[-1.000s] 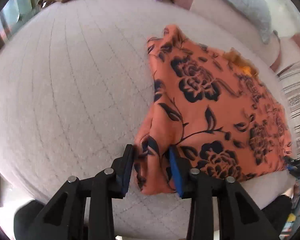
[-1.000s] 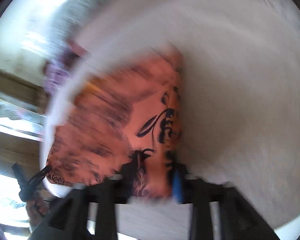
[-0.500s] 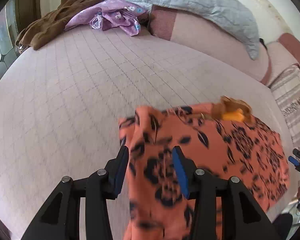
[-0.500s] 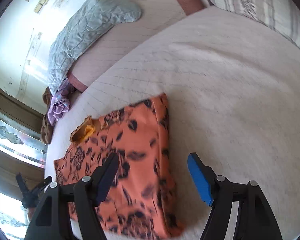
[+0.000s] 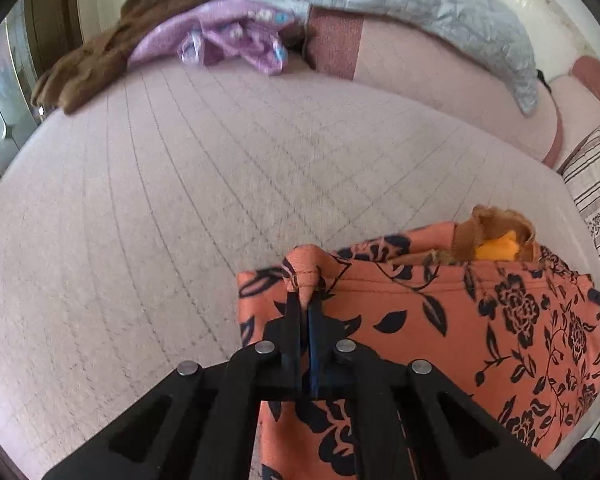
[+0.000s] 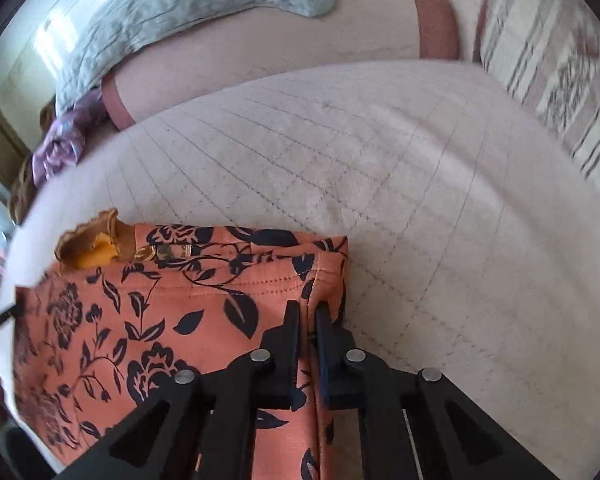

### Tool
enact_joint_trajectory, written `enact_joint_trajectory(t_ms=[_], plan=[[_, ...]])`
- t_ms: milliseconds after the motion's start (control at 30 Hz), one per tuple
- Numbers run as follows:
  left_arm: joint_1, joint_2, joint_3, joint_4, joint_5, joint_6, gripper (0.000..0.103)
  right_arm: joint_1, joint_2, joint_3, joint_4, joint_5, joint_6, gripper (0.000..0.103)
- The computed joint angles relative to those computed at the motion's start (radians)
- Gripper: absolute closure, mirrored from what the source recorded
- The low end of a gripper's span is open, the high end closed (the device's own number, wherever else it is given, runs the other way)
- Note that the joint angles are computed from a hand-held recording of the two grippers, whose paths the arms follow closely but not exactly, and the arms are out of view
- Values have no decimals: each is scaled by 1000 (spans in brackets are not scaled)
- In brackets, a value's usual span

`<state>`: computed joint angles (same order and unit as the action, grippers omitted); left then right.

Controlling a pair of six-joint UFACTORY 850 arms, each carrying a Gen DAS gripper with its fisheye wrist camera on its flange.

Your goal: Fold small clothes

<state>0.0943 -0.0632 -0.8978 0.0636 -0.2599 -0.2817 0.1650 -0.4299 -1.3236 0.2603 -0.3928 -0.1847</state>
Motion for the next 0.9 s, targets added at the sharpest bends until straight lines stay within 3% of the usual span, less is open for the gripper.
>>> enact_joint_trajectory(t_ms=[67,167,267,367,433,467,500,567,600,633,700,733,800,900], plan=[[-7,46,25,131,37,-119,101,20,33,23,-126,50,83,97],[4,87,40,172,81,-168,101,35,81,46,-266,119,188,97],[6,23,8,278,73,-268,100,33,59,3,-299,134,231,97],[10,-106,-48,223,6,-218,95,10,-72,-106,-106,56,78,96],[8,-89,-33,301,30,-297,92,-11,-138,-145,19,-6,25,92],[7,-77,-31,307,18,-309,88,-19,-137,-132,83,5,-14,92],[8,-62,-25,294,13,-304,75,-24,-117,-105,127,37,-37,87],[12,-7,3,346,11,-372,63,-31,-70,-60,122,69,-6,64],[12,37,28,389,21,-422,62,-39,-39,-31,157,86,-33,45],[10,86,58,423,35,-460,61,-47,-3,5,234,110,-95,36],[-4,160,101,418,43,-462,55,-60,91,84,444,134,-273,35],[-18,206,130,394,48,-441,54,-61,117,103,548,116,-372,35],[-54,273,175,392,48,-457,45,-77,185,152,758,-1,-550,32],[-122,347,237,359,66,-437,39,-112,240,252,1058,-246,-788,25]])
